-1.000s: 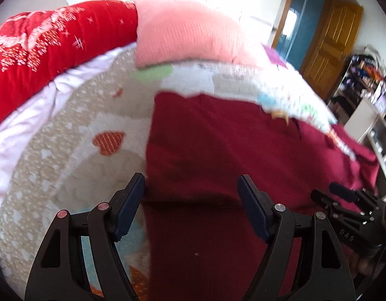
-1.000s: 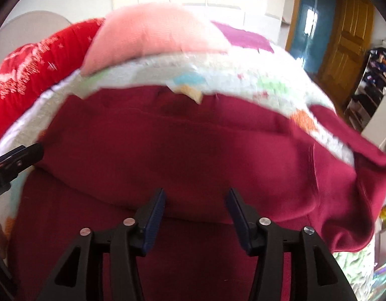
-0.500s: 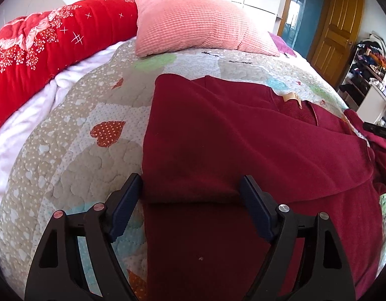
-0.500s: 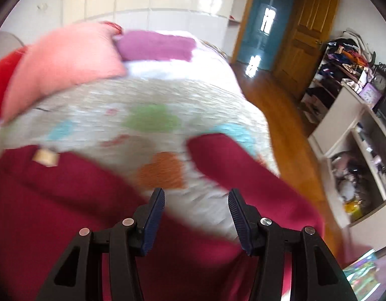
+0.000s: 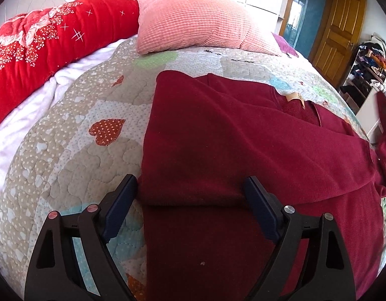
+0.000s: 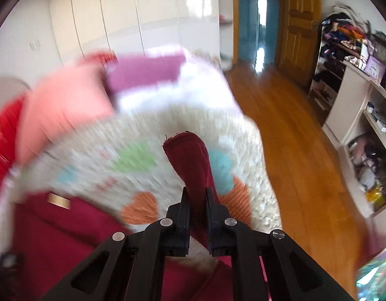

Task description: Fold small clothes

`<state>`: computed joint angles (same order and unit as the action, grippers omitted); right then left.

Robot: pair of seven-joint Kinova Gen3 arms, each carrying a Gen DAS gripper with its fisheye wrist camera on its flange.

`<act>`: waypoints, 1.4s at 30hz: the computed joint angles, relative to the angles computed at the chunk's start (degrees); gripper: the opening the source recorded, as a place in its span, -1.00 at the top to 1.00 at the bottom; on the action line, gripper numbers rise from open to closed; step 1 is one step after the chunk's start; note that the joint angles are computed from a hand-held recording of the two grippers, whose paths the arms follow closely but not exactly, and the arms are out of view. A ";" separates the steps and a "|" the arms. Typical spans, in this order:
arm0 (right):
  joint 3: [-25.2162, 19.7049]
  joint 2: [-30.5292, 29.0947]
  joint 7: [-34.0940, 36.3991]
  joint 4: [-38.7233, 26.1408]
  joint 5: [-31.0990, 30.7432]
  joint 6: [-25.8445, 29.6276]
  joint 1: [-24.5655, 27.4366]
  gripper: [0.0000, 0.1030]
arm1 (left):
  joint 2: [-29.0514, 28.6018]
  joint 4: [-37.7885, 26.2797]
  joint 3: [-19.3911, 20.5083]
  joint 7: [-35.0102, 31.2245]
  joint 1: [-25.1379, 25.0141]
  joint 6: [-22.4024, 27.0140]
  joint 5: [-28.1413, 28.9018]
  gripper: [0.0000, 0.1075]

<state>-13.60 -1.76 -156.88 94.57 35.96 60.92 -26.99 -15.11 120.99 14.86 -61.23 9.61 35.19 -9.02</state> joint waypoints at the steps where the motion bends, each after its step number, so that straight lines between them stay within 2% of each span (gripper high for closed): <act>1: -0.65 -2.48 -0.68 -0.18 0.70 0.75 -0.63 0.83 | -0.03 0.04 -0.28 -0.24 0.12 -0.10 0.20 -0.62; 3: -3.65 -6.70 -0.96 -1.83 2.06 2.43 -1.21 0.83 | -0.30 0.20 -0.86 -0.74 0.37 -0.28 0.86 -0.62; 6: -9.08 -10.16 0.34 -4.29 1.28 -0.07 0.98 0.83 | -1.34 0.22 -2.25 -2.02 0.76 0.18 2.59 -0.62; 8: -11.98 -10.33 2.96 -6.59 -0.81 -2.34 2.42 0.83 | -3.09 0.39 -4.01 -3.59 1.22 0.34 4.82 -0.62; 10: -12.74 -8.79 5.02 -9.30 -1.56 -3.60 -0.03 0.83 | -5.20 0.22 -5.55 -5.28 1.43 1.02 6.81 -0.62; 12: -12.89 -4.43 6.46 -13.19 -2.13 -5.83 -3.74 0.83 | -7.56 0.25 -6.74 -7.01 1.39 1.35 8.45 -0.62; 15: -14.38 3.00 5.78 -17.36 0.29 -8.08 -7.86 0.83 | -11.32 0.08 -9.18 -10.00 1.29 2.05 10.79 -0.62; 17: -11.16 8.30 7.78 -19.20 -0.69 -11.47 -12.17 0.83 | -12.40 -0.14 -10.99 -11.82 1.09 2.27 12.56 -0.62; 20: -3.42 16.26 12.02 -22.27 -7.13 -16.59 -19.34 0.83 | -12.48 -0.57 -13.61 -13.87 0.26 2.71 15.27 -0.62; 22: -0.40 21.57 14.27 -23.52 -11.20 -18.78 -21.75 0.82 | -12.12 -0.42 -15.34 -15.17 -0.07 2.57 17.24 -0.62; 23: -0.30 24.23 14.23 -24.63 -13.40 -19.37 -21.61 0.76 | -11.92 -0.38 -15.83 -15.73 -0.35 2.57 17.98 -0.62; 26: -5.77 28.99 12.34 -24.18 -18.38 -20.64 -16.39 0.23 | -11.49 0.06 -17.37 -17.48 -0.36 2.25 21.01 -0.62; 28: -10.13 27.69 9.76 -19.61 -18.59 -24.86 -12.24 0.21 | -11.62 0.44 -17.51 -18.46 -0.51 1.92 22.23 -0.62; 29: -10.85 25.70 8.20 -16.95 -17.41 -26.26 -11.58 0.18 | -11.65 0.66 -17.23 -18.72 -0.79 1.46 22.54 -0.62; 31: -9.58 20.78 3.85 -11.69 -13.11 -27.72 -12.51 0.05 | -11.44 0.96 -16.80 -19.12 -1.05 0.54 23.18 -0.62; 33: -8.51 15.48 -0.66 -6.54 -8.53 -27.49 -13.77 0.01 | -10.52 0.83 -16.70 -19.82 -0.81 0.28 23.75 -0.62; 35: -7.46 10.78 -5.04 -1.84 -5.20 -25.82 -15.19 0.01 | -9.09 0.35 -16.40 -20.78 -0.44 0.17 24.14 -0.62; 38: -5.40 4.81 -10.90 3.41 -1.41 -20.35 -18.09 0.01 | -7.31 -0.12 -13.98 -20.08 -1.71 -1.12 23.29 -0.62; 41: -6.82 0.03 -17.04 8.33 0.34 -15.63 -17.07 0.00 | -4.95 -1.00 -14.36 -21.38 -0.29 -2.23 24.38 -0.62; 42: -7.69 -0.91 -18.35 9.44 0.11 -15.56 -15.74 0.00 | -4.26 -1.26 -15.21 -22.95 1.07 -2.80 25.60 -0.52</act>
<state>-21.29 -2.68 -175.22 104.00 36.06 45.36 -42.73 -19.37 119.73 -0.35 -84.18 10.68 32.39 16.57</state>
